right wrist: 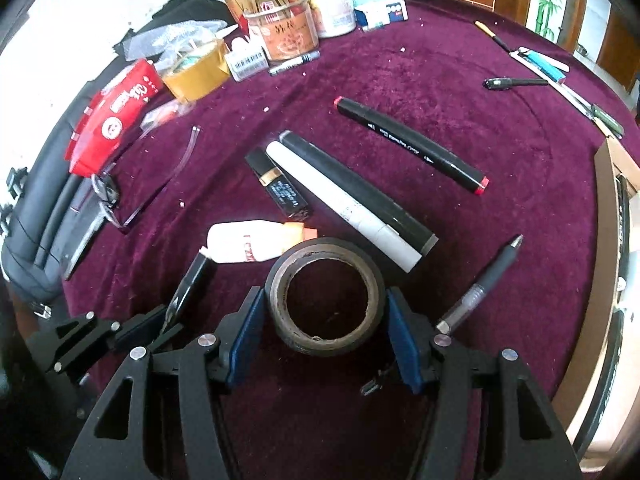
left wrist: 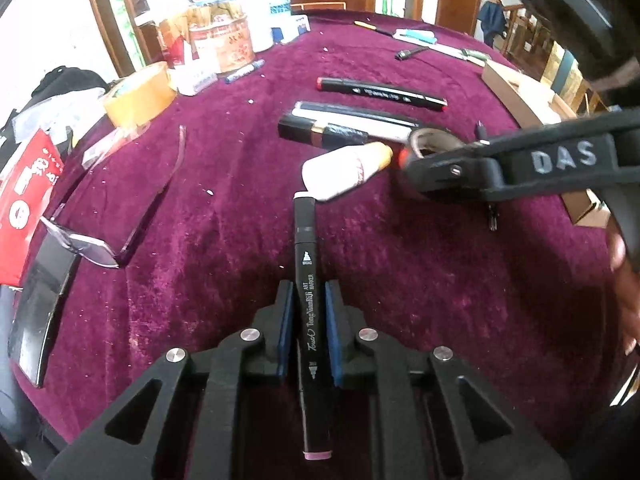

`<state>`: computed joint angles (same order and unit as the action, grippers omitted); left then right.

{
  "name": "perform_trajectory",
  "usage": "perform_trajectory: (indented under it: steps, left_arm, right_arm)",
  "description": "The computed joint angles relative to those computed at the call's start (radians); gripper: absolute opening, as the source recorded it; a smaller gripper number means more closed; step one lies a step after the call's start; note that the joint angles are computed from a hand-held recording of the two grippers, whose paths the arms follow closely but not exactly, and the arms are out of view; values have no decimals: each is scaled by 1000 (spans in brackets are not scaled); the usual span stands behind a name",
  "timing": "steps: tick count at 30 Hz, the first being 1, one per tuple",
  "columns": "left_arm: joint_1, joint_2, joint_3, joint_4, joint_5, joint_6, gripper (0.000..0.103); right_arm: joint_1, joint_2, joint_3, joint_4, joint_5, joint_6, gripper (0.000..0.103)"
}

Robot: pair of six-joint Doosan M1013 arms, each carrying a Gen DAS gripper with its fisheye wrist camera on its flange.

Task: Organize rigid objects
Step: 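Grasp the black tape roll with the right gripper, then lift the marker and the tape roll and hold them above the table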

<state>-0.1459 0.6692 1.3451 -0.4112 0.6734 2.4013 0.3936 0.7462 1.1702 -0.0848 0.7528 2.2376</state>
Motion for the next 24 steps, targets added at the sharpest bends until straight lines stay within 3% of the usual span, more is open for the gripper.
perform_trajectory:
  steps: [8,24]
  left_arm:
    - [18,-24,24,-58,-59,6,12]
    - [42,-100,111,-99,-173,0,13]
  right_arm:
    - [12,-35,41,5,-51,1,54]
    - [33,-51,63,56,-66,-90,54]
